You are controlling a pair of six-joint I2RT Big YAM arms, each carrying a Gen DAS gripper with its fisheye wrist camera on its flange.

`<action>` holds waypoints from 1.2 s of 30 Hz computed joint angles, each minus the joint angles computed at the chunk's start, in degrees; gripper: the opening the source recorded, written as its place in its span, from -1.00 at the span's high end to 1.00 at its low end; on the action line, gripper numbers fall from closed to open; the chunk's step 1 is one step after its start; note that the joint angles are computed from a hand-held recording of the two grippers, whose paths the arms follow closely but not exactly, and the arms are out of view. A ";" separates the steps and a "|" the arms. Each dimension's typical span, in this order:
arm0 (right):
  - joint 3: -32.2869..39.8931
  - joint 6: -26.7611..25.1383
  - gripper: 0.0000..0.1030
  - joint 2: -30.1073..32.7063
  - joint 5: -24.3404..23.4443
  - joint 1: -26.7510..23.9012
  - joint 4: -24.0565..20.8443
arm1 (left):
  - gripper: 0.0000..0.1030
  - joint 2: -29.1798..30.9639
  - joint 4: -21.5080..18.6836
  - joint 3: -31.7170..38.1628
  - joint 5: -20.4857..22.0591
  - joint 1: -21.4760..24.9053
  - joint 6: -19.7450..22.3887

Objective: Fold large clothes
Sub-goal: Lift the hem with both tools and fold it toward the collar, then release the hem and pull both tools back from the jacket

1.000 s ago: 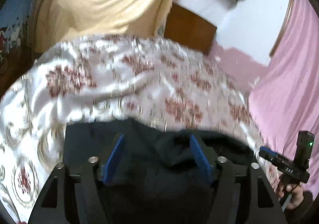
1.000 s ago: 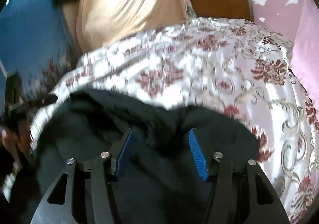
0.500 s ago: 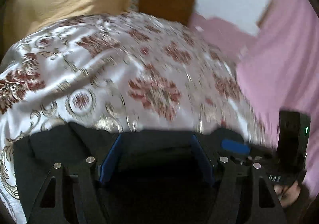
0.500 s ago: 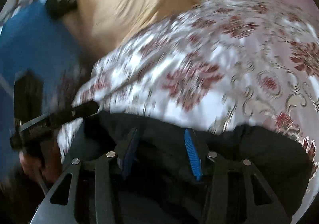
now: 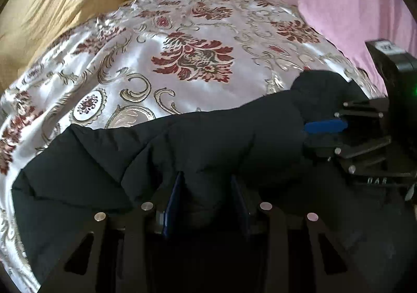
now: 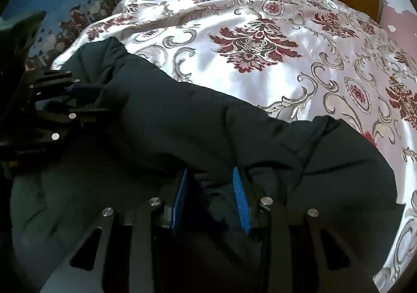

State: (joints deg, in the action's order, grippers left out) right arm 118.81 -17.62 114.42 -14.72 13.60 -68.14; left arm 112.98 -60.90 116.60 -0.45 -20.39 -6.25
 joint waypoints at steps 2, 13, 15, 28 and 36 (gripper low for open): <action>0.73 1.36 0.40 0.88 -1.09 -0.26 1.13 | 0.28 0.47 1.07 -0.03 0.56 0.40 -0.52; -14.66 8.08 0.39 -6.48 -5.25 -1.29 20.71 | 0.19 -5.63 15.99 -11.75 -2.39 -0.33 -2.75; -14.90 7.74 0.35 -7.34 -5.33 -1.62 20.58 | 0.01 -7.02 15.45 -12.55 -3.43 -0.60 -3.67; -24.50 13.63 -0.09 -19.09 -1.88 -2.79 22.56 | -0.48 -14.86 5.63 -15.25 -12.37 -3.59 -18.17; -30.93 15.25 -0.57 -29.24 -2.30 -3.66 23.65 | -0.88 -24.52 5.83 -21.06 -20.96 -8.33 -23.17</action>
State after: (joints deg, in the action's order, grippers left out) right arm 87.88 -2.37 85.19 -17.02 9.94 -44.49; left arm 88.46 -55.07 95.54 -21.40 -28.71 -29.42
